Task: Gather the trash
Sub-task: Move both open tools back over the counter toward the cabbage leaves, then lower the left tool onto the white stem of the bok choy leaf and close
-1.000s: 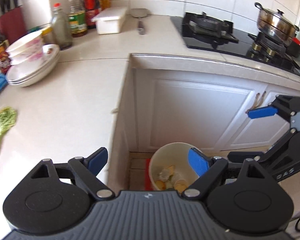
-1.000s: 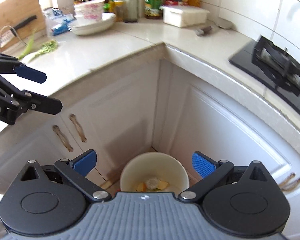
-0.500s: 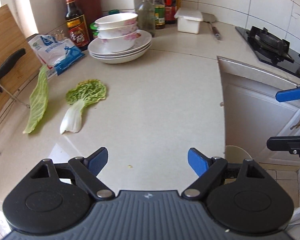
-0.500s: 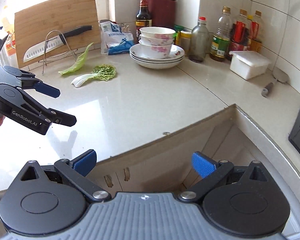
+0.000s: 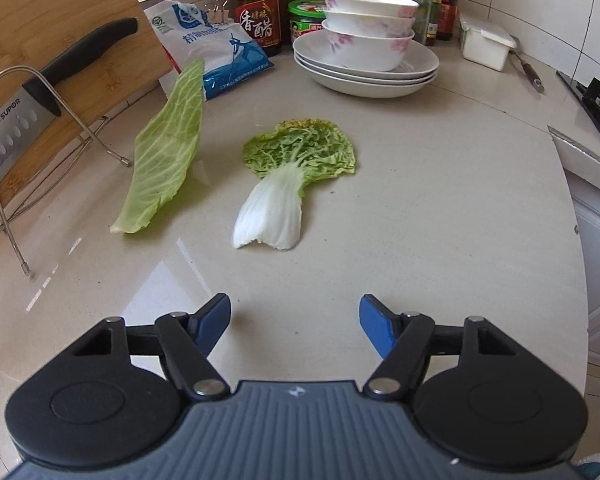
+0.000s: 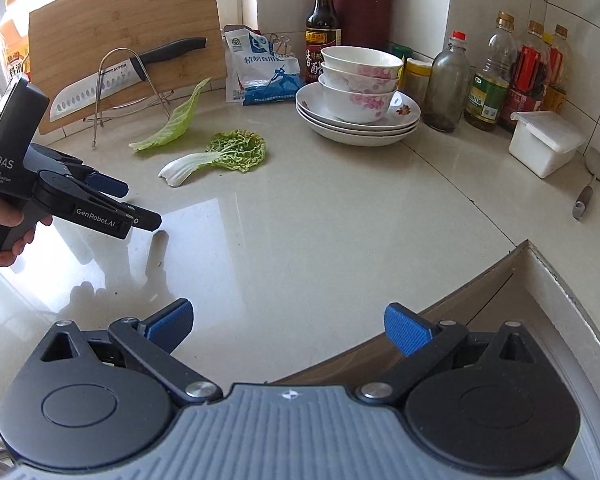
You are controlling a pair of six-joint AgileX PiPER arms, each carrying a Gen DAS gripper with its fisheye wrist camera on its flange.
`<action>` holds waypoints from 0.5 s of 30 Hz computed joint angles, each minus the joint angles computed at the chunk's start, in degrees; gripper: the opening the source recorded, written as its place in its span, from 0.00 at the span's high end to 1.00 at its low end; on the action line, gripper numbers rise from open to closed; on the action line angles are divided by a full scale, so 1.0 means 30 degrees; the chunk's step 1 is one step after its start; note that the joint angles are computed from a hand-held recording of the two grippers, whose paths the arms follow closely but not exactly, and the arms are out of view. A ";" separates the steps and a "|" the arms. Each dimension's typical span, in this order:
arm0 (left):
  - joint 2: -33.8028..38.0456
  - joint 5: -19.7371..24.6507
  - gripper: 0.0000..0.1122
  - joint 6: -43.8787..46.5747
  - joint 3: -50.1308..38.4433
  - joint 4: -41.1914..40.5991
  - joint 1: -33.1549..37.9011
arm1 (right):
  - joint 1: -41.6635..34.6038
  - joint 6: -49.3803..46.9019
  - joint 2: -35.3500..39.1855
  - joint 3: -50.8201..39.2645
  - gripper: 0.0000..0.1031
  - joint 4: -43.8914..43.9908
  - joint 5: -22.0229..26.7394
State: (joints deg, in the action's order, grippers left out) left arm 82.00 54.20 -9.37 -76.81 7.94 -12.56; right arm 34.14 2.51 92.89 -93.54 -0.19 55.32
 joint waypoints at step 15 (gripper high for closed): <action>0.3465 -0.0748 0.37 0.4511 -0.3387 -0.3437 0.2690 | 0.0151 -0.0326 0.3009 -0.4076 0.00 0.0021 0.1213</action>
State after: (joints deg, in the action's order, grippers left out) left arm 92.39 51.96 4.16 -86.97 -2.37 -4.49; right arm 34.60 1.53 101.91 -105.77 -0.12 58.95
